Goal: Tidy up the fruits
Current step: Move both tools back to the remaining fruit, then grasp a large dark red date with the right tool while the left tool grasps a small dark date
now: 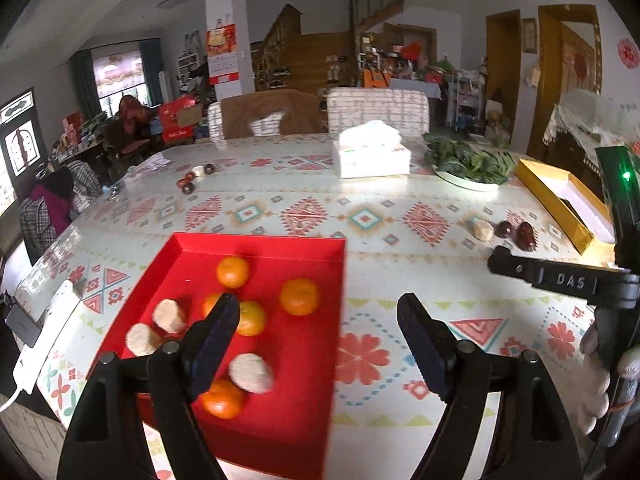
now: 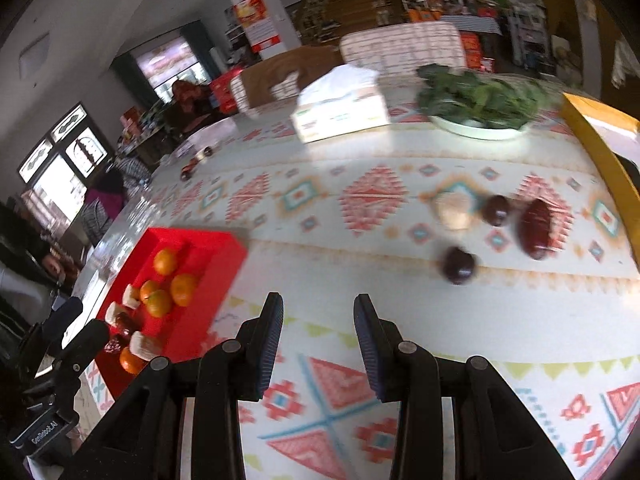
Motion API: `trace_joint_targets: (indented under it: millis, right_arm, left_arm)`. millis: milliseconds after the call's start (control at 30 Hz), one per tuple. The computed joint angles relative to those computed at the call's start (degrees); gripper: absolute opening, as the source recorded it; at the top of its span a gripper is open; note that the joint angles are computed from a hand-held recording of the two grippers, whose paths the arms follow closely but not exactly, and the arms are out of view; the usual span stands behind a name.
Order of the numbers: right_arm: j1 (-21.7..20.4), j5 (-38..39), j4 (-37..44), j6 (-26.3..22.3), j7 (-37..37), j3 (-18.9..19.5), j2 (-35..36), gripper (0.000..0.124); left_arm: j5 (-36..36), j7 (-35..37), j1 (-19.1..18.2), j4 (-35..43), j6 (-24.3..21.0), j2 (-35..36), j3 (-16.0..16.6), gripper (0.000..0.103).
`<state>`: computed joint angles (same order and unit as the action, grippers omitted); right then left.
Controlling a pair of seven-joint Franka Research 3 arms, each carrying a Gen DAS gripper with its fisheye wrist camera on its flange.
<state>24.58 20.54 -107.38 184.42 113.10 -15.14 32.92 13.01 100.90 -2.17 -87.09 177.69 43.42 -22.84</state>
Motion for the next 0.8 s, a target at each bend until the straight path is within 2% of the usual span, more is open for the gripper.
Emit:
trace_joint_targets:
  millis: [67,267,433,533,633,800]
  right_arm:
    - [-1.21,0.67,-3.34,2.03,-0.42,0.72,-1.79,0.04]
    - [-5.47,5.79,-12.99,7.14,-2.57,2.91,-7.15,0.04]
    - [-6.87,11.13,-18.48,9.25,-5.03,2.27,-10.33,0.04]
    - [-7.83,13.42,-18.65,9.13,-6.46,2.37,-10.51,0.04]
    - [-11.1,13.74,-16.35,8.2,-6.53,4.29,-9.0,0.04]
    - [-12.84,12.31,-9.41,5.2,-6.02,4.25,-4.39,0.04]
  left_arm:
    - [0.13,0.19,-0.33,-0.2,-0.7,-0.17,-0.4,0.08]
    - [-3.02,5.1,2.31,1.02,-6.04,1.8,-6.99,0.081]
    - [-7.21,8.83,0.96,3.7,-10.81,3.68,-8.26,0.081]
    - [-9.01,10.5,-0.72,4.84,-12.09,4.07,-7.53,0.081]
    - [-11.08,12.91,-2.05,7.95,-14.45,5.54,-7.74,0.081]
    - [-13.91,15.68,-6.74,17.51,-18.62,10.67,-6.42,0.081]
